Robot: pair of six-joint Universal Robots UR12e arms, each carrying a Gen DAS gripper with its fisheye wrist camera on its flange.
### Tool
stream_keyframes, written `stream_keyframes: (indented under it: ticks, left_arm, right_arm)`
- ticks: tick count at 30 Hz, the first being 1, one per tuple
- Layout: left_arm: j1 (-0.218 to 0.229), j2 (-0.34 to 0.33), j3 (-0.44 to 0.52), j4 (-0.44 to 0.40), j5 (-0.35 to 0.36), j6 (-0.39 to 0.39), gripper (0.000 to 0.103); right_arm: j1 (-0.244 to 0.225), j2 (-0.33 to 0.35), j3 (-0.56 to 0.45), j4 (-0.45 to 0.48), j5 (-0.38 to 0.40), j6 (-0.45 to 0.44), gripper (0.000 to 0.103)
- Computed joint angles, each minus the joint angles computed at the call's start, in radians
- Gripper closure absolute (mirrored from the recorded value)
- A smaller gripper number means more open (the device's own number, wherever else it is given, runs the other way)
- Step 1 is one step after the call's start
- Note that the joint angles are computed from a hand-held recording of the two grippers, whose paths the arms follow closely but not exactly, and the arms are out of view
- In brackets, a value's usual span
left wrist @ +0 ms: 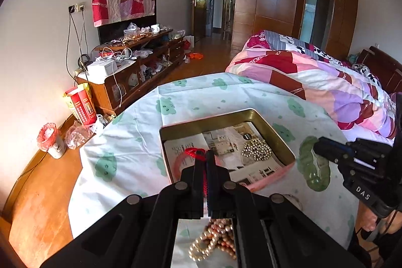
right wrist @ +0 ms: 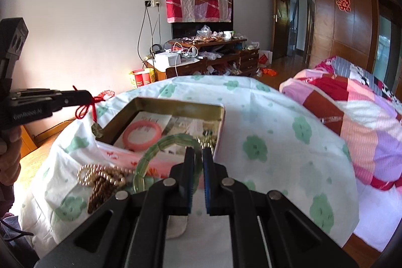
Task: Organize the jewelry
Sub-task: 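Carry the bead strand and green bangle over the tin with both tools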
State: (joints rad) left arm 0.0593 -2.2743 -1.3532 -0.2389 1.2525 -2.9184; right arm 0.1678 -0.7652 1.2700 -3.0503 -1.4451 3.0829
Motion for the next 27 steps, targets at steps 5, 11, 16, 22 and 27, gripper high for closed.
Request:
stream_keyframes:
  ticks: [5, 11, 16, 22, 27]
  left_arm:
    - [-0.007, -0.027, 0.042, -0.011, 0.027, 0.011, 0.103]
    - [-0.013, -0.058, 0.093, -0.053, 0.041, 0.023, 0.103]
    - [-0.016, -0.075, 0.120, -0.074, 0.053, 0.027, 0.103]
    - [-0.020, -0.092, 0.143, -0.102, 0.071, 0.036, 0.103]
    - [-0.024, -0.103, 0.158, -0.120, 0.084, 0.044, 0.103]
  right_arm:
    - [0.003, 0.031, -0.081, 0.057, 0.001, -0.028, 0.094]
    - [0.011, 0.075, -0.168, 0.123, -0.022, -0.054, 0.094]
    - [0.018, 0.111, -0.230, 0.175, -0.046, -0.074, 0.094]
    - [0.025, 0.139, -0.276, 0.220, -0.064, -0.085, 0.094]
    - [0.028, 0.153, -0.294, 0.241, -0.071, -0.088, 0.094]
